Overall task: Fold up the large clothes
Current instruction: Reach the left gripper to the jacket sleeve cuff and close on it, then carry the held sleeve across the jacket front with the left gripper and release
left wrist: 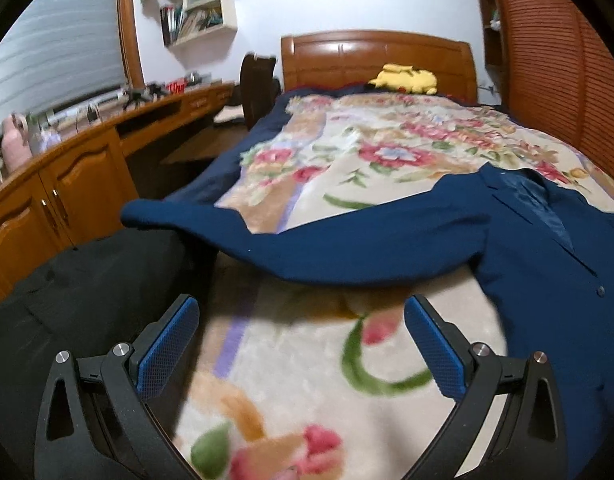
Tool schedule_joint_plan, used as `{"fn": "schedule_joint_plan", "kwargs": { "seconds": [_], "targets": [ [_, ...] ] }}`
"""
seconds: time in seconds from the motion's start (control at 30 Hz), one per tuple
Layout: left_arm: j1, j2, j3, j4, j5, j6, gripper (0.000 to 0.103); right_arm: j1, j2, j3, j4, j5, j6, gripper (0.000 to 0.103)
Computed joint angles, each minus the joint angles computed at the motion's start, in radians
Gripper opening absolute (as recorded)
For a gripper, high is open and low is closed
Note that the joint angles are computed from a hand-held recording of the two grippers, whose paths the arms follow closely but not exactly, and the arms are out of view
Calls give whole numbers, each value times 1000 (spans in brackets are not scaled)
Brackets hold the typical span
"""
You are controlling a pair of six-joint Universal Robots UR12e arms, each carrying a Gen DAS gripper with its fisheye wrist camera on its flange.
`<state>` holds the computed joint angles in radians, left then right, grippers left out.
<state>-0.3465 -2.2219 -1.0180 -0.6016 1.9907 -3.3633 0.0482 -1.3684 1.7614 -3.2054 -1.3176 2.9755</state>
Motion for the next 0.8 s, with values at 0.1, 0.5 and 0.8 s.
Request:
{"fn": "schedule_joint_plan", "kwargs": {
  "seconds": [0.1,0.5,0.8],
  "targets": [
    [18,-17,40,-61,-24,-33,103,-1,3,-10,36,14,-21,103],
    [75,-69,146,-220,-143,-171,64,-3,-3,-23,82,35,-65,103],
    [84,-110,228,-300,-106,-217,27,0,2,-22,70,43,-54,103]
  ]
}}
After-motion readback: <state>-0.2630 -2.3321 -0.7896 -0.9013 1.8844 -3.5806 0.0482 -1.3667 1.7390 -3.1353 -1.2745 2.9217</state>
